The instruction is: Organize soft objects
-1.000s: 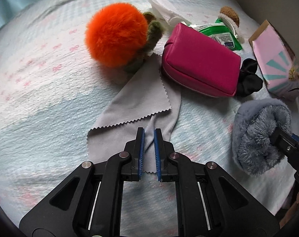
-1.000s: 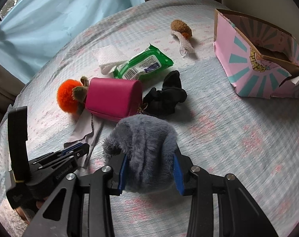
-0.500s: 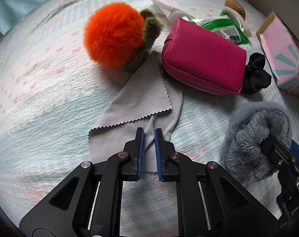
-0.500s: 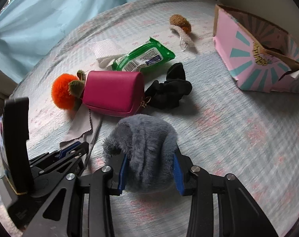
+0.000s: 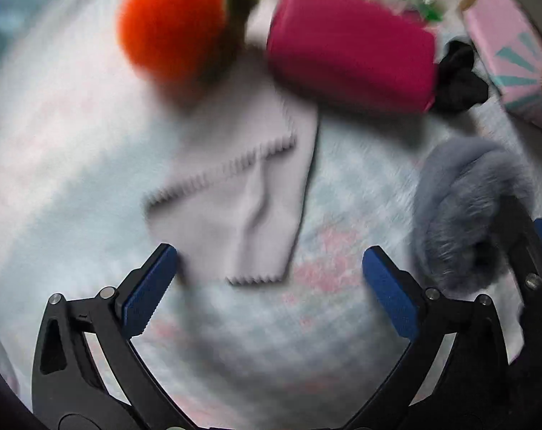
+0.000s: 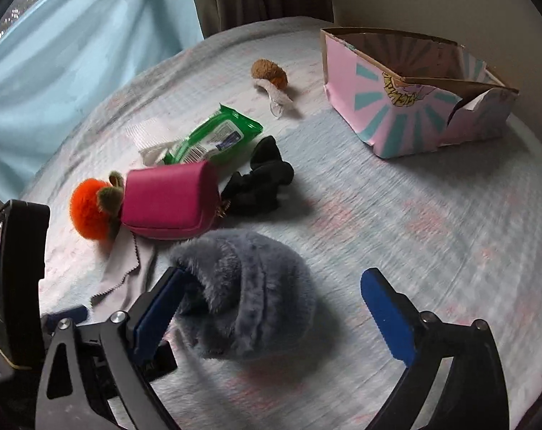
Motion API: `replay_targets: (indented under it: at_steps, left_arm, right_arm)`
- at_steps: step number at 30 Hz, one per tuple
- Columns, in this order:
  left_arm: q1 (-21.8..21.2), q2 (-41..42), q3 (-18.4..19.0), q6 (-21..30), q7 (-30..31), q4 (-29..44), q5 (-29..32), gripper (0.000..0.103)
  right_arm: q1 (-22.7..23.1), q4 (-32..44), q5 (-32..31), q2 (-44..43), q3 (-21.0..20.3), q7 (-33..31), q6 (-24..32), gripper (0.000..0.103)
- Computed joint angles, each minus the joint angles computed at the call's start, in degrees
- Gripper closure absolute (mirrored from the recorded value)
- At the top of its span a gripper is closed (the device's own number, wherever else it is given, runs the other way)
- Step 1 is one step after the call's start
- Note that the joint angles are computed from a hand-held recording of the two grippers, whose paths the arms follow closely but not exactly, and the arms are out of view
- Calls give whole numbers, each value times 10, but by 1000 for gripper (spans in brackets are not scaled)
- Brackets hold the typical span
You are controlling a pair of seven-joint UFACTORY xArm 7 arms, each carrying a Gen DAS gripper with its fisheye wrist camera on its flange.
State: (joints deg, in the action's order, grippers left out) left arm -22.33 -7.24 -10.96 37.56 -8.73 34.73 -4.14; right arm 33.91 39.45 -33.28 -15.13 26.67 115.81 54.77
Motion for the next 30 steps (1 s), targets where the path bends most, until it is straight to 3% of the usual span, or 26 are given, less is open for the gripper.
replay_targets:
  at_steps: [1, 4, 10, 14, 21, 27, 30]
  left_arm:
    - [1, 19, 3, 25, 0, 15, -6, 0]
    - [3, 18, 2, 23, -3, 14, -7, 0]
    - [-4, -23, -3, -55, -6, -46, 6, 0]
    - [-7, -15, 1, -36, 7, -35, 2, 0]
    - [0, 8, -2, -49, 1, -21, 20, 0]
    - [-6, -24, 1, -46, 22, -40, 3, 0]
    - [6, -63, -10, -73, -2, -61, 58, 0]
  right_arm:
    - [0, 2, -1, 3, 0, 1, -3, 5]
    - [1, 15, -11, 13, 8, 13, 15, 5]
    - [11, 24, -14, 32, -4, -2, 13, 5]
    - [12, 18, -12, 32, -13, -1, -2, 5]
    - [2, -25, 46, 12, -40, -78, -96, 5]
    - [-13, -18, 35, 24, -32, -126, -104, 5]
    - [-16, -25, 39, 18, -33, -135, -117, 5]
